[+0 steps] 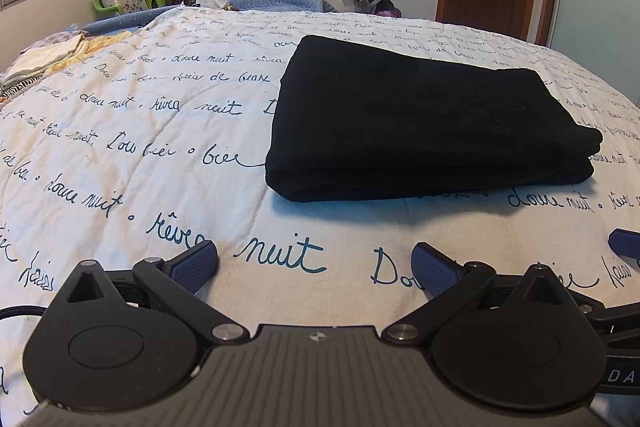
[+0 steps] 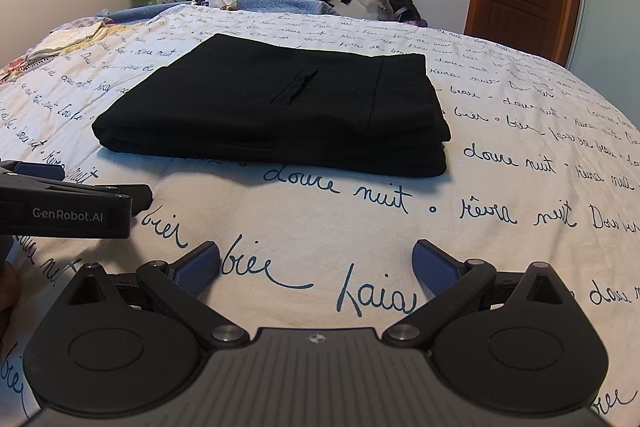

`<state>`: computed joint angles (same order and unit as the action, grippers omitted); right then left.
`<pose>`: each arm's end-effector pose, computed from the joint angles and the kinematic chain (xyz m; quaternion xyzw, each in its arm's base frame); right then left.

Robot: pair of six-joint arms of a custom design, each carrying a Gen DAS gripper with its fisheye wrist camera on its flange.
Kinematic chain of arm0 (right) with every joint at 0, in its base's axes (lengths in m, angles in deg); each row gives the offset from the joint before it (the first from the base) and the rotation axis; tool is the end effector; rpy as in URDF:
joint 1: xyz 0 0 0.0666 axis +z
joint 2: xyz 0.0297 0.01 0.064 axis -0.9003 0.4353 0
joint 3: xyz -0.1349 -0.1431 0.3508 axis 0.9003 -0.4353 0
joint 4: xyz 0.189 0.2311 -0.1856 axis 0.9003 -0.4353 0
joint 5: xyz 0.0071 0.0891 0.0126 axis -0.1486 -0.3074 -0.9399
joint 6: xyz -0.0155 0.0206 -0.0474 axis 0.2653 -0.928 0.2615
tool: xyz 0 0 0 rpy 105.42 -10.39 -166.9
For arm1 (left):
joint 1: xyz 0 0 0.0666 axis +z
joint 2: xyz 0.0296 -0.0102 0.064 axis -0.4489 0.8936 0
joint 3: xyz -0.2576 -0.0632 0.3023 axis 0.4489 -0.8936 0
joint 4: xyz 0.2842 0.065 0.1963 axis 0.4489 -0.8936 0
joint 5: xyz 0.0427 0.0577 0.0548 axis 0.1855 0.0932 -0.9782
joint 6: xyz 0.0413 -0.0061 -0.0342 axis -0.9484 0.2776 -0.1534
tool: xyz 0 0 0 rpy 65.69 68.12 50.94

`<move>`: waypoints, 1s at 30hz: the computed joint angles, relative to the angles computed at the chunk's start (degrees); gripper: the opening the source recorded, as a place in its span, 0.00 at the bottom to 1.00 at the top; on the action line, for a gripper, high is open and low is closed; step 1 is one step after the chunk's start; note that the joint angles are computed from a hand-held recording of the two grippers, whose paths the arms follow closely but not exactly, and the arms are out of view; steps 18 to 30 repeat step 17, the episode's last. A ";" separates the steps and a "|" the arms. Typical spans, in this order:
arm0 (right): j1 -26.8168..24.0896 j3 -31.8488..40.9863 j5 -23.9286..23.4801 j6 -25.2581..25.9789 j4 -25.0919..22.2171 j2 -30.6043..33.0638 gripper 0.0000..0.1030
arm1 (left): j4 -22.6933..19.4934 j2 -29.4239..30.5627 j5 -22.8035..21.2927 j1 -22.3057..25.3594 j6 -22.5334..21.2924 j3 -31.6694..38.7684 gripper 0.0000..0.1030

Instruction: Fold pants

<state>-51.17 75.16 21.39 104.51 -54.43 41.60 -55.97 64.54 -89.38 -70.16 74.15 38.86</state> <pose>0.5241 0.1325 0.4526 -0.2966 0.8496 0.1332 0.4153 0.4224 -0.3652 0.4559 -0.2161 0.8792 0.1082 0.4107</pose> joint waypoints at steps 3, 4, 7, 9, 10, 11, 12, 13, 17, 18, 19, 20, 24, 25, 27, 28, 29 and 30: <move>0.00 0.00 0.00 0.00 0.00 0.00 1.00 | 0.05 0.02 0.02 0.00 -0.01 0.02 1.00; 0.00 0.00 0.00 0.00 0.00 0.00 1.00 | 0.03 -0.03 0.00 0.00 0.00 -0.05 1.00; 0.00 0.00 0.00 0.00 0.00 0.00 1.00 | 0.03 -0.03 0.00 0.00 0.00 -0.05 1.00; 0.00 0.00 0.00 0.00 0.00 0.00 1.00 | 0.13 -0.02 0.02 0.00 -0.01 -0.08 1.00; 0.00 0.00 0.00 0.00 0.00 0.00 1.00 | 0.14 -0.06 0.02 0.00 0.00 -0.13 1.00; 0.00 0.00 0.00 0.00 0.00 0.00 1.00 | 0.15 -0.01 0.02 0.00 0.00 -0.07 1.00; 0.00 -0.01 0.04 0.04 0.03 -0.01 1.00 | 0.16 0.00 0.02 0.00 0.00 -0.05 1.00; 0.00 -0.01 0.04 0.04 0.03 -0.01 1.00 | 0.14 -0.07 0.01 0.00 -0.01 -0.13 1.00; -0.05 0.25 -0.21 0.06 -0.38 0.08 1.00 | 0.76 -0.70 0.15 -0.02 -0.16 -0.59 1.00; -0.05 0.25 -0.21 0.06 -0.38 0.08 1.00 | 0.76 -0.70 0.15 -0.02 -0.16 -0.59 1.00; -0.05 0.25 -0.21 0.06 -0.38 0.08 1.00 | 0.76 -0.70 0.15 -0.02 -0.16 -0.59 1.00; -0.05 0.25 -0.21 0.06 -0.38 0.08 1.00 | 0.76 -0.70 0.15 -0.02 -0.16 -0.59 1.00; -0.05 0.25 -0.21 0.06 -0.38 0.08 1.00 | 0.76 -0.70 0.15 -0.02 -0.16 -0.59 1.00; -0.05 0.25 -0.21 0.06 -0.38 0.08 1.00 | 0.76 -0.70 0.15 -0.02 -0.16 -0.59 1.00; -0.05 0.25 -0.21 0.06 -0.38 0.08 1.00 | 0.76 -0.70 0.15 -0.02 -0.16 -0.59 1.00; -0.05 0.25 -0.21 0.06 -0.38 0.08 1.00 | 0.76 -0.70 0.15 -0.02 -0.16 -0.59 1.00; -0.05 0.25 -0.21 0.06 -0.38 0.08 1.00 | 0.76 -0.70 0.15 -0.02 -0.16 -0.59 1.00; -0.05 0.25 -0.21 0.06 -0.38 0.08 1.00 | 0.76 -0.70 0.15 -0.02 -0.16 -0.59 1.00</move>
